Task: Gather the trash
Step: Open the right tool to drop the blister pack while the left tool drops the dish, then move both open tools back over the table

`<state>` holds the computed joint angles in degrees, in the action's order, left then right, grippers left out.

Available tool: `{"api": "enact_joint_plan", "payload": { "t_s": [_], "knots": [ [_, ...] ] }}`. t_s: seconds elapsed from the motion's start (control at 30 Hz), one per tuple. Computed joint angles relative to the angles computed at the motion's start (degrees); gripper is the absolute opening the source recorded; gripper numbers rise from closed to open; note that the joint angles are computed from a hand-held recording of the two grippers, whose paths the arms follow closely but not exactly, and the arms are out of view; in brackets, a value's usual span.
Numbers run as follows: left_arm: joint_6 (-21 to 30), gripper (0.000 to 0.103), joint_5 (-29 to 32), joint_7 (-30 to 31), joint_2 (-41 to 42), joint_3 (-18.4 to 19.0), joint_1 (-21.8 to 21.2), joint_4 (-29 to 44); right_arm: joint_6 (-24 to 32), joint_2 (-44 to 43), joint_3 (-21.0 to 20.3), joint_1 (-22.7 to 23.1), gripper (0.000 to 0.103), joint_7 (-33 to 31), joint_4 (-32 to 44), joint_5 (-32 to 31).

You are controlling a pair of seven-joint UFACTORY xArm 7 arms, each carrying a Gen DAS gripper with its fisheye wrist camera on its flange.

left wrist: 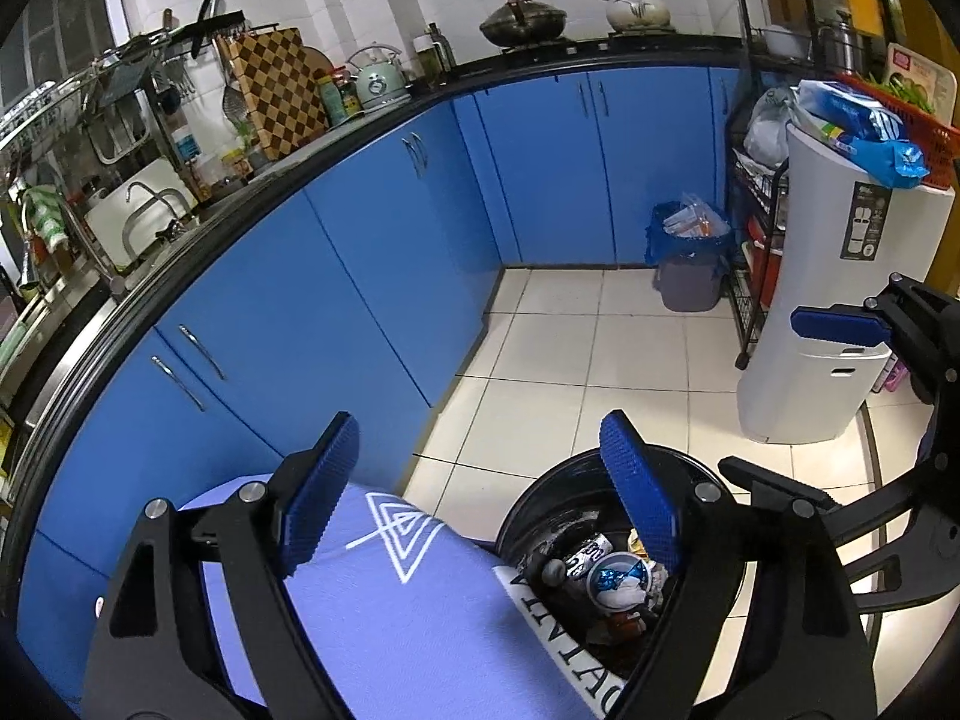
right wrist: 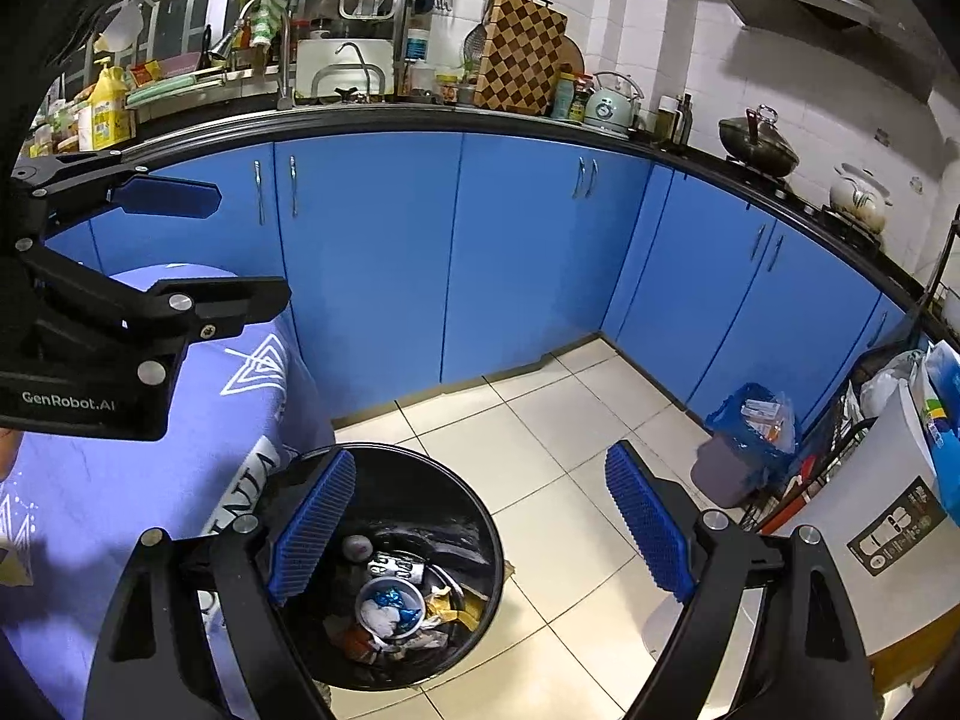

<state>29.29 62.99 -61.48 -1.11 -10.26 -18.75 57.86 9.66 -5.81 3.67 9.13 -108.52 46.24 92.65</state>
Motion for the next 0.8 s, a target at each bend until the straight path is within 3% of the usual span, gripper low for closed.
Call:
{"api": "enact_joint_plan", "payload": {
  "t_s": [0.33, 0.57, 0.8],
  "knots": [
    [0.2, 0.082, 0.7, -1.8, -9.7, -1.6, 3.7, -8.0, -1.5, -4.3, 1.8, 3.5, 0.083, 3.1, -2.4, -2.5],
    [-1.2, 0.082, -3.6, -0.6, -21.8, -2.4, 9.0, -17.4, -4.1, -7.9, 3.9, 8.8, 0.083, 7.2, -4.5, -5.6],
    [-1.0, 0.082, -10.0, 5.3, -36.0, -1.0, 12.7, -27.6, -6.7, -9.3, 5.0, 15.7, 0.083, 14.0, -5.2, -11.1]
  ]
}}
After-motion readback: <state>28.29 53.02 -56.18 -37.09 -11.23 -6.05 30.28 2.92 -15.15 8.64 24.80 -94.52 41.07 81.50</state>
